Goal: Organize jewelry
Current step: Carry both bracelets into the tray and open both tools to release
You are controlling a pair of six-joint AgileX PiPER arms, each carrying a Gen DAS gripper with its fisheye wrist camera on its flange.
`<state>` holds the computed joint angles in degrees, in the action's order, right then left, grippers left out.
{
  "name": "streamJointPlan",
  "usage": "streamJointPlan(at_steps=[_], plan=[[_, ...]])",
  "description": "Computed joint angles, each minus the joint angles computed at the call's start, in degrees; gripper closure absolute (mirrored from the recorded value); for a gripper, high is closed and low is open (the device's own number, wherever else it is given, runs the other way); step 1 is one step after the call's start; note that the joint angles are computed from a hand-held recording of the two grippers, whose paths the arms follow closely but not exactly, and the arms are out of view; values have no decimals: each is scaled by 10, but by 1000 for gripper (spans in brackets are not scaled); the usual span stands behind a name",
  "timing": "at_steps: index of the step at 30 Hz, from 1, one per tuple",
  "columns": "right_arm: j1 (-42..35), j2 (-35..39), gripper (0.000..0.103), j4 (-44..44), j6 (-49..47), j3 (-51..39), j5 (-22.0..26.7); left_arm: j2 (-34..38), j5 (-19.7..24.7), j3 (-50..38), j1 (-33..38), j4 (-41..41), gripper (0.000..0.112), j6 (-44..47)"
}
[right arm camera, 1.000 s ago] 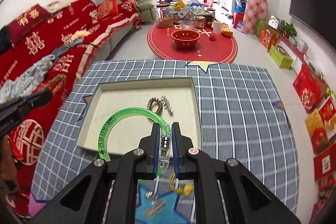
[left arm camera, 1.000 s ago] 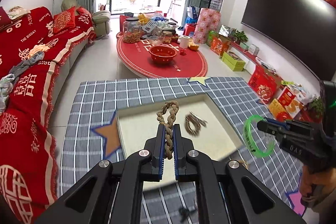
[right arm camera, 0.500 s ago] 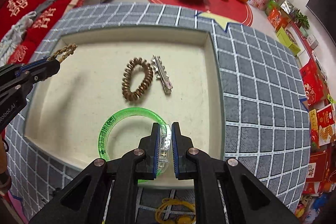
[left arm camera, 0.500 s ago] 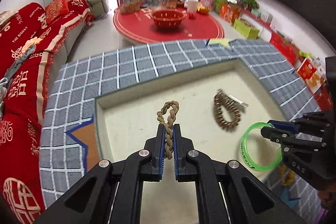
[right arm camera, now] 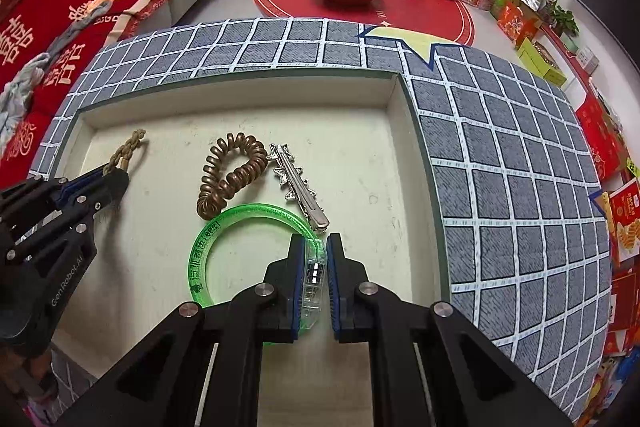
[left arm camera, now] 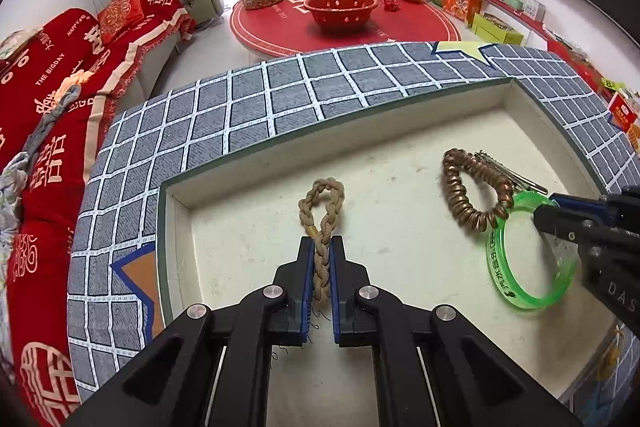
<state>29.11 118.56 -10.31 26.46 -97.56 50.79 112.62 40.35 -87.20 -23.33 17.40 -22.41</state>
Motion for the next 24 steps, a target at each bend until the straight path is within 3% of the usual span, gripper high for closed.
streamJointPlan(at_steps=[8,9,10,12,17,24], plan=[[9,-7,89,-18,20,19,-18,15,24,-27,2,-6,92,8],[8,-8,82,-12,20,21,-19,14,25,-27,1,-6,92,6],[6,-10,67,-5,18,23,-20,13,27,-25,0,-1,92,1],[2,-24,51,6,18,42,-38,12,25,-24,-1,7,92,-9],[-8,-62,51,24,21,78,-72,-1,11,-10,-2,10,92,-12],[-25,-136,51,52,36,156,-125,9,28,-24,-16,37,91,-19]])
